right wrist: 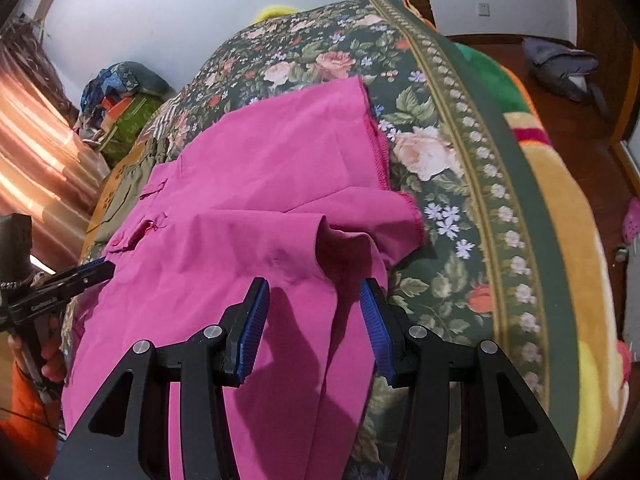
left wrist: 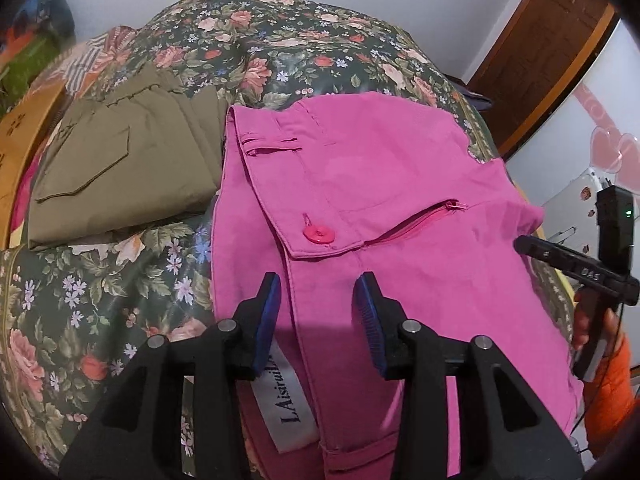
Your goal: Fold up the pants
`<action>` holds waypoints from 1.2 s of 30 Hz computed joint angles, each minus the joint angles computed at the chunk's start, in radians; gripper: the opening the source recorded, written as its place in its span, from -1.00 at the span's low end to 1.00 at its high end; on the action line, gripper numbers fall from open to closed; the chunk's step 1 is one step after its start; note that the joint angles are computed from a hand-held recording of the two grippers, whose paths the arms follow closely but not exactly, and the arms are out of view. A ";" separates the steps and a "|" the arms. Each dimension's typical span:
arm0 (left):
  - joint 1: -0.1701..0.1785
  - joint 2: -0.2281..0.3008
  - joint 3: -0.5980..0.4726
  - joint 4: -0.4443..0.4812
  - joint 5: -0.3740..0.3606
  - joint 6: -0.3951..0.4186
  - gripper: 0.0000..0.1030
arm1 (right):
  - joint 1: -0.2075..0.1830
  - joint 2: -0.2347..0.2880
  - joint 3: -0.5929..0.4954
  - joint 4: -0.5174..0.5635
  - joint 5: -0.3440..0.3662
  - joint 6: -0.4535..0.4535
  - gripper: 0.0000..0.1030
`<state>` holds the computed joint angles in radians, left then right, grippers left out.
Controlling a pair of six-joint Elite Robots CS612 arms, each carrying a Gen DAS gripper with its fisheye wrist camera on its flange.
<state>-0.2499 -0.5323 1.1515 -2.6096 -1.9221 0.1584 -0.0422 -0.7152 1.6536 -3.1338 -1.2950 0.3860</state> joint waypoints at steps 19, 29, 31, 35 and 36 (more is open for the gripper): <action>-0.015 -0.072 0.121 -0.114 0.080 0.110 -0.93 | 0.025 -0.029 0.023 -0.038 -0.002 -0.118 -0.82; -0.006 -0.061 0.116 -0.064 0.080 0.100 -0.93 | 0.026 -0.025 0.021 0.037 -0.018 -0.103 -0.80; -0.008 -0.067 0.128 -0.089 0.093 0.105 -0.86 | 0.026 -0.030 0.023 0.050 -0.015 -0.102 -0.76; -0.011 -0.073 0.138 -0.129 0.130 0.115 -0.37 | 0.025 -0.057 0.041 0.061 -0.047 -0.100 -0.66; -0.009 -0.071 0.133 -0.136 0.126 0.107 -0.31 | 0.025 -0.062 0.047 0.057 -0.056 -0.098 -0.59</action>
<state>-0.2593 -0.6037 1.2850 -2.7456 -1.7961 0.2657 -0.0173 -0.7772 1.7006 -3.0763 -1.3508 0.2884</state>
